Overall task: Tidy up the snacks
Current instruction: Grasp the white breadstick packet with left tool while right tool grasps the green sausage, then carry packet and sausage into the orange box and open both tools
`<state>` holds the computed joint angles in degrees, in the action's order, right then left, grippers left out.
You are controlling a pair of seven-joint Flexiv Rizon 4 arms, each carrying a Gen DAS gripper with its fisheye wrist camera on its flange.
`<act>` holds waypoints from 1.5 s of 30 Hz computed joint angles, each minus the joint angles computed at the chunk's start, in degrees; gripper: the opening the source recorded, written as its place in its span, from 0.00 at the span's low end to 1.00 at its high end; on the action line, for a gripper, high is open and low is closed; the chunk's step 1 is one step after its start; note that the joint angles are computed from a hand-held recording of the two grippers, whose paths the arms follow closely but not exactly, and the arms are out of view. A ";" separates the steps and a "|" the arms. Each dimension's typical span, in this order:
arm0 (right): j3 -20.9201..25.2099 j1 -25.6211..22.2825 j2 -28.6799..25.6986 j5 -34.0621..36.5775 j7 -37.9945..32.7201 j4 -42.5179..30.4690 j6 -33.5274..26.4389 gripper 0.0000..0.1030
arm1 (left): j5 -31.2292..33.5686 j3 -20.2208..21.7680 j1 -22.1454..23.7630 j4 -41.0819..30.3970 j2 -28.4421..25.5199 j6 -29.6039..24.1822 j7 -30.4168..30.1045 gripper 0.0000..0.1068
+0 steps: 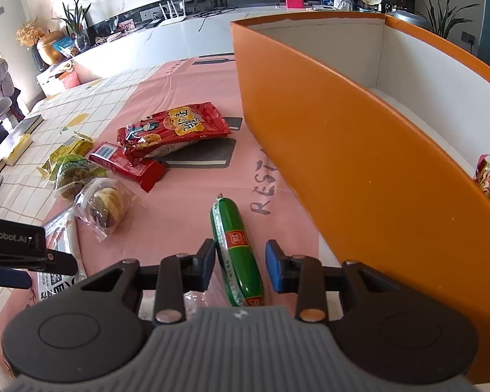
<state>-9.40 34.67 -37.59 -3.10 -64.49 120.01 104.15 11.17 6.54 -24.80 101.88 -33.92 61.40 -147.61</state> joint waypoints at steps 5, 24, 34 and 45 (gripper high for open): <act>0.65 -0.57 -0.31 -0.19 -0.42 -0.21 0.53 0.31 | 3.53 2.55 -3.27 -4.78 -1.78 -5.78 -4.90 0.92; 3.26 -2.92 -1.40 -0.05 -1.76 -1.37 2.12 0.20 | 14.59 4.10 -2.57 3.24 0.78 12.24 -4.47 0.52; -2.93 4.64 0.00 6.75 -6.84 2.05 9.04 0.20 | 13.75 8.10 -6.77 7.96 5.57 19.36 1.11 0.51; -0.60 5.30 11.63 14.51 -9.91 10.35 9.86 0.20 | 15.10 7.42 -9.38 8.11 9.58 23.72 6.97 0.51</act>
